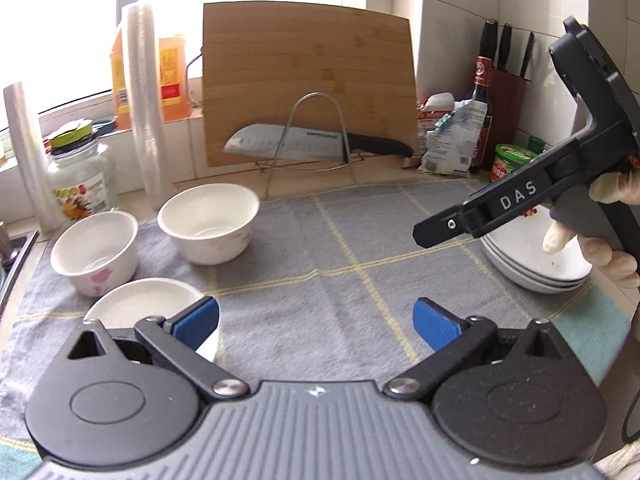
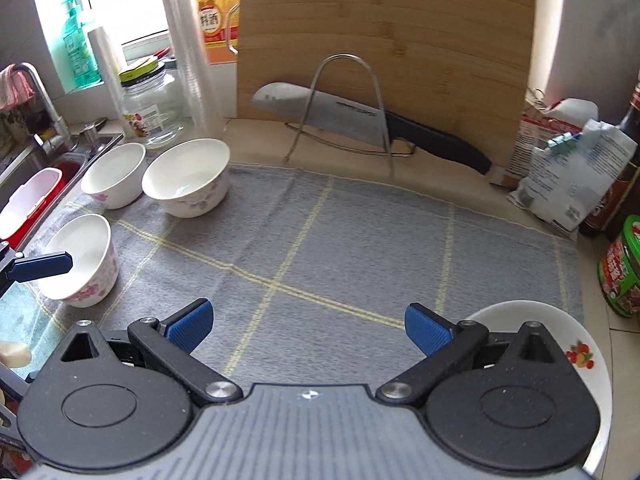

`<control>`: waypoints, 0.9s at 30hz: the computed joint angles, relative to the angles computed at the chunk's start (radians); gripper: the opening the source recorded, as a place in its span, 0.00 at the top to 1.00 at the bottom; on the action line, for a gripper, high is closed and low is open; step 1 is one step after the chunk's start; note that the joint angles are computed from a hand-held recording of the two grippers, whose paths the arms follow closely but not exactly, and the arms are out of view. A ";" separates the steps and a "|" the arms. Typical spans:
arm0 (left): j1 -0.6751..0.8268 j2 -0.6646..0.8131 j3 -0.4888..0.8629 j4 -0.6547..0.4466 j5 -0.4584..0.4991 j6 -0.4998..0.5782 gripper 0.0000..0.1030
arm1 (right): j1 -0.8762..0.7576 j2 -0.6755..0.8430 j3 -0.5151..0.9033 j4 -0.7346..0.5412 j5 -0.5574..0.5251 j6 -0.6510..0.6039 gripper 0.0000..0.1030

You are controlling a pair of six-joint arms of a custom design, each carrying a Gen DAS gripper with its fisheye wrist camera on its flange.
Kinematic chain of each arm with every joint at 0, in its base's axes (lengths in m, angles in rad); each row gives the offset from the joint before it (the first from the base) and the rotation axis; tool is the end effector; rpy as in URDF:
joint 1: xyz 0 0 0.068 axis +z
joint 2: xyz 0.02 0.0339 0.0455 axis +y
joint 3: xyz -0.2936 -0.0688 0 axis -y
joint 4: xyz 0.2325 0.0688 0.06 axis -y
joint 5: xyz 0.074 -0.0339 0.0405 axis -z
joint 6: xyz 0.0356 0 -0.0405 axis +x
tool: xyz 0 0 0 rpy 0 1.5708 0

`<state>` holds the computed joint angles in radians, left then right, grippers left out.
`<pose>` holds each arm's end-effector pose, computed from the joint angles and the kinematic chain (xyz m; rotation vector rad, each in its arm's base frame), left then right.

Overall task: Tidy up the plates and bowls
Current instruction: 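Move the right tool across the mat toward the white bowls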

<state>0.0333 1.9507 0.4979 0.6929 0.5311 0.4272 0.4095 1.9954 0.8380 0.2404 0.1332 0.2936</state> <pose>0.2922 -0.0083 0.0902 0.6876 2.1234 -0.3699 0.3282 0.1373 0.1055 -0.0877 2.4797 0.1343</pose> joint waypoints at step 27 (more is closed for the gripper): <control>0.305 0.300 0.299 -0.289 0.106 0.385 0.01 | 0.276 0.275 0.513 -0.317 0.137 0.116 0.00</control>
<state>0.3384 2.2503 0.7974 0.4036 0.6374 0.8121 0.6855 2.2708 1.3512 -0.0770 0.2698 0.4101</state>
